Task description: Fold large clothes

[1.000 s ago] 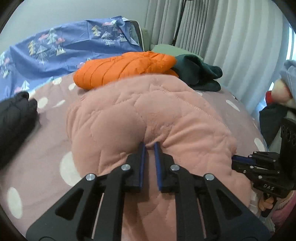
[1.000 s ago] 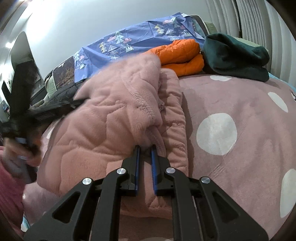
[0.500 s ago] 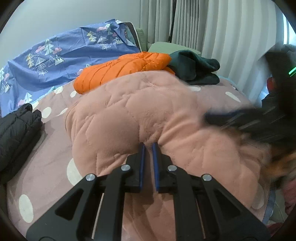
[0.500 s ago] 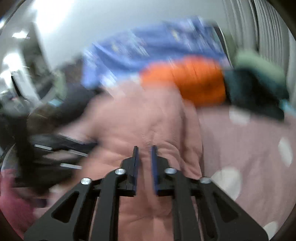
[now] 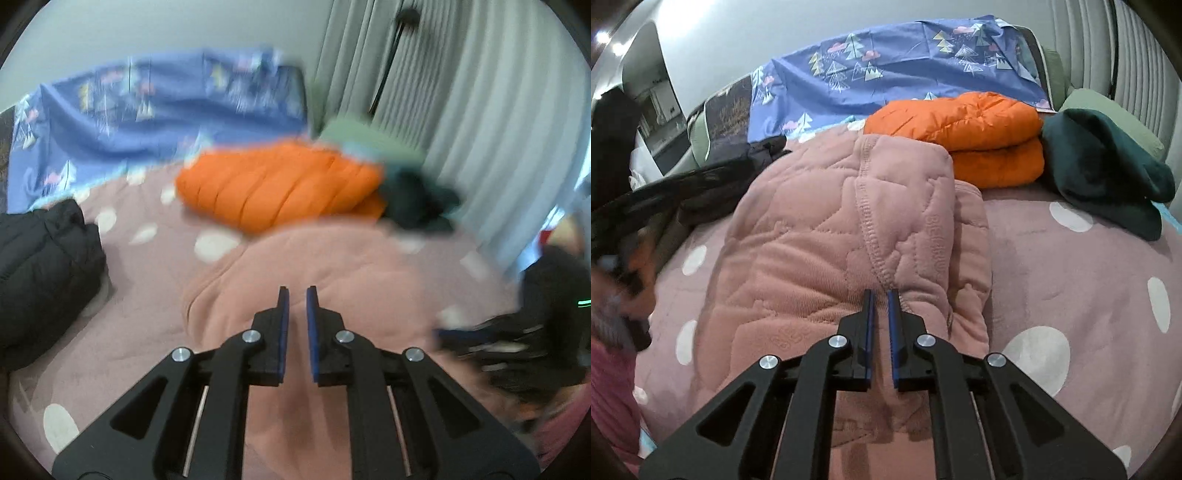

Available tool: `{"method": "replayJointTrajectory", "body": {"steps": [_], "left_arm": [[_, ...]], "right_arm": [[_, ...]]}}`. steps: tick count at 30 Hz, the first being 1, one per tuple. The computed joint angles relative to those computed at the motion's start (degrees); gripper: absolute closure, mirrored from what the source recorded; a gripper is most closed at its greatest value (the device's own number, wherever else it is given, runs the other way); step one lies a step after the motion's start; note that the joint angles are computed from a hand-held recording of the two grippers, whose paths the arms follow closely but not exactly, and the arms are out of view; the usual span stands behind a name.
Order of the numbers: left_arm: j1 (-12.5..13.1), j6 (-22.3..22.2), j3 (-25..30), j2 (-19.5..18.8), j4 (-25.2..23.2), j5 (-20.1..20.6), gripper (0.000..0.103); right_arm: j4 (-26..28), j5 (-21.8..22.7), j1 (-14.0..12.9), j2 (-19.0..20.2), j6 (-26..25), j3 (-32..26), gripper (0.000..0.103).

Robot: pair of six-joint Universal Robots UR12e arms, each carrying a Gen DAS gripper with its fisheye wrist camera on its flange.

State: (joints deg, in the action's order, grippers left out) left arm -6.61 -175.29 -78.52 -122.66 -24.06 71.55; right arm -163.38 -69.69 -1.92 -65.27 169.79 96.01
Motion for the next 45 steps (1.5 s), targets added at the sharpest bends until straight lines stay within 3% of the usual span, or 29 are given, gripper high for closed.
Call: {"method": "replayJointTrajectory", "body": {"steps": [2, 4, 8, 10, 12, 14, 15, 17, 20, 26, 33, 35, 37, 39, 40, 42, 45], "left_arm": [[-0.64, -0.19, 1.59, -1.58, -3.51, 2.28, 0.095], [-1.09, -0.52, 0.28, -1.5, 0.91, 3.21, 0.097], [-1.42, 1.01, 0.91, -0.93, -0.58, 3.9, 0.097], [-1.6, 1.7, 1.43, -0.95, -1.11, 4.62, 0.097], [-1.48, 1.71, 1.34, -0.75, 0.22, 4.17, 0.095], [-0.74, 0.28, 1.53, -1.06, 1.77, 1.92, 0.083], [-0.14, -1.16, 1.85, -1.52, 1.63, -0.67, 0.073], [0.1, -1.03, 2.69, -3.02, 0.24, -2.69, 0.073], [-0.74, -0.06, 1.55, -4.49, 5.48, 0.42, 0.073], [-0.48, -1.75, 1.03, -4.51, 7.11, -0.36, 0.073], [-0.69, -4.14, 0.29, -2.7, 7.63, 1.52, 0.073], [-0.34, -5.58, -1.14, -1.17, 9.45, -0.55, 0.076], [0.37, -6.54, -3.21, 0.35, 12.66, -5.29, 0.074], [0.9, -6.82, -4.85, 1.43, 14.34, -9.57, 0.07], [0.91, -6.2, -4.96, 1.55, 13.43, -10.4, 0.069], [-0.1, -2.9, -4.1, 1.1, 7.7, -7.9, 0.069], [-2.13, 2.01, -3.82, -0.33, 9.03, -1.79, 0.069]], "right_arm": [[1.34, 1.1, -0.11, -0.45, -0.35, -0.61, 0.096], [1.58, 1.31, -0.09, -0.93, -0.11, -1.56, 0.095], [-0.93, -0.3, 0.71, 0.39, 0.15, -5.38, 0.093], [1.75, 0.69, 0.92, 2.75, 0.41, -9.46, 0.093], [5.08, -3.55, 1.65, 5.23, 0.79, -12.5, 0.093], [8.64, -5.64, 1.6, 8.48, 1.29, -14.84, 0.096], [7.1, -6.2, 1.4, 9.48, 2.44, -14.62, 0.098], [3.36, -2.9, 0.43, 9.84, 5.74, -13.12, 0.098], [2.33, -2.66, 0.5, 10.2, 5.86, -13.04, 0.098], [2.86, -0.86, 0.09, 10.88, 5.99, -13.91, 0.098], [0.54, -3.42, 0.69, 9.05, 3.64, -11.91, 0.098], [-1.39, -4.88, 0.93, 7.66, 2.4, -10.47, 0.096], [-3.08, -5.31, 0.9, 6.06, 1.95, -8.75, 0.093], [-5.99, -5.69, 0.67, 3.99, 3.34, -6.13, 0.076], [-7.03, -4.55, 0.34, 3.32, 3.44, -5.11, 0.075], [-7.32, -1.59, -0.36, 2.04, 2.47, -2.97, 0.075], [-3.69, -5.28, 0.2, 3.43, 3.48, -2.98, 0.075]]}}
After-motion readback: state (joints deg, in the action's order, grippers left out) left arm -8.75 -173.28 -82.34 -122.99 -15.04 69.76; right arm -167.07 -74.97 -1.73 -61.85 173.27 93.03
